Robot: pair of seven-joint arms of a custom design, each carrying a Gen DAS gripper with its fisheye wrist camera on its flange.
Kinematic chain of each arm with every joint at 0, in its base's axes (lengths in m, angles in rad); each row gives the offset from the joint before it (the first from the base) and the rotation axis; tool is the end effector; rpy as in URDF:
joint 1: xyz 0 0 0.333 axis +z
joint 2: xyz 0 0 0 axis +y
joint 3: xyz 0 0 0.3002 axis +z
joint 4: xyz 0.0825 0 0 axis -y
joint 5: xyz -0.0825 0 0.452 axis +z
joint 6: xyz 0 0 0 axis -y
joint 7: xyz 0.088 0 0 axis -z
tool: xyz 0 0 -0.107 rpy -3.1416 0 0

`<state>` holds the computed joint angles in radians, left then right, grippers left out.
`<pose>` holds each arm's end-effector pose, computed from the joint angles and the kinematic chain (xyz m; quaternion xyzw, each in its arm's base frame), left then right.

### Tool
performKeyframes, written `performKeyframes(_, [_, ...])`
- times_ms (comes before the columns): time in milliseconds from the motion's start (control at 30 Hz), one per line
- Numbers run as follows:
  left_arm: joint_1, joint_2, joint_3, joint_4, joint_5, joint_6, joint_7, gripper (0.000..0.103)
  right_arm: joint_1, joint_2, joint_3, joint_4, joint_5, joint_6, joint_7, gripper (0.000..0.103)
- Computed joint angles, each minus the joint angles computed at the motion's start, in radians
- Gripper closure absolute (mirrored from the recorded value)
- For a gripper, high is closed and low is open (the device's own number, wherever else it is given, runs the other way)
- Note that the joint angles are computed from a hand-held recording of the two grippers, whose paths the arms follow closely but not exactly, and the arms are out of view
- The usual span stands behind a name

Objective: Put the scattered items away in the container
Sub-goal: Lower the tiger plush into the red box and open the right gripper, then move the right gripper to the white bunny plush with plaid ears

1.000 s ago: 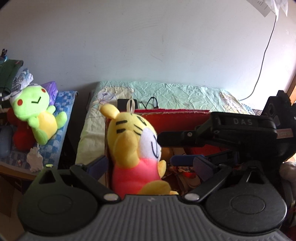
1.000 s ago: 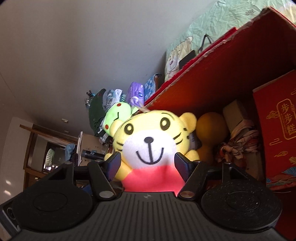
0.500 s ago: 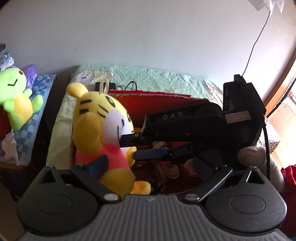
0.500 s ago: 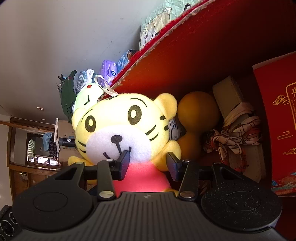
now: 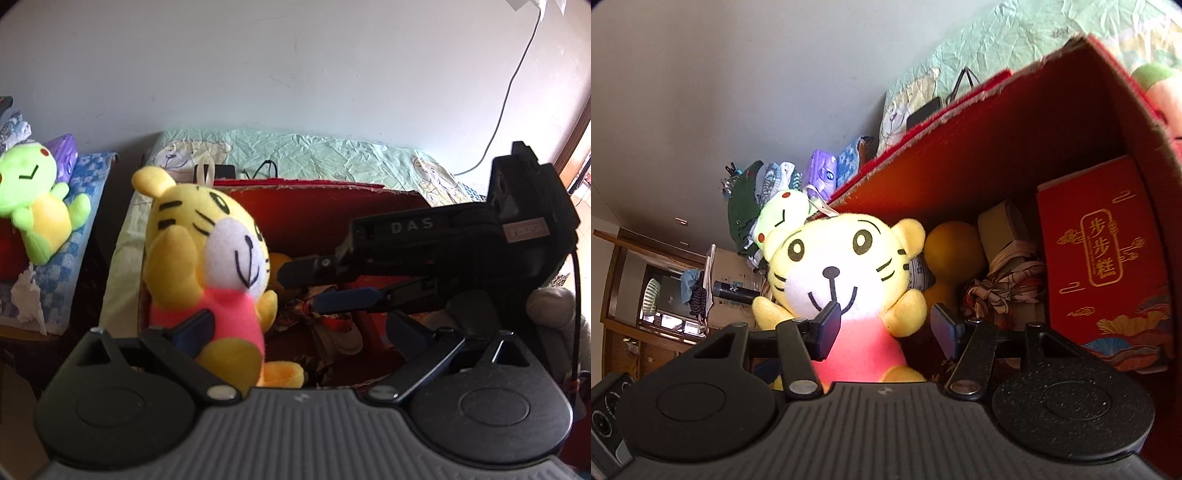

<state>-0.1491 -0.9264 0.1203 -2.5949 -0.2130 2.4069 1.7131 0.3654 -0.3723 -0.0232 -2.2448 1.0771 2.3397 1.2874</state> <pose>0.4061 -0.0072 0.5951 -0.6278 0.6788 -0.3440 0.1635 0.5165 0.1978 0.5392 -0.6229 0.6125 0.1883 0.4486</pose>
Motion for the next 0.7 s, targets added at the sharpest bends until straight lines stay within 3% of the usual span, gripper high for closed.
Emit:
performKeyframes(267, [-0.040, -0.036, -0.012, -0.010, -0.026, 0.025, -0.017, 0.004, -0.015, -0.206, -0.035, -0.165, 0.013, 0.163, -0.042, 0.045])
performKeyframes(467, [-0.142, -0.054, -0.013, -0.021, -0.062, 0.069, 0.017, 0.004, -0.071, -0.330, -0.071, -0.273, -0.097, 0.242, 0.037, 0.045])
performKeyframes(600, [-0.220, -0.050, -0.014, -0.017, -0.098, 0.082, 0.051, 0.004, -0.095, -0.352, -0.119, -0.299, -0.161, 0.212, 0.039, 0.045])
performKeyframes(700, [-0.267, -0.040, -0.036, -0.015, -0.120, 0.097, 0.055, 0.004, -0.122, -0.333, -0.154, -0.291, -0.207, 0.137, 0.023, 0.045])
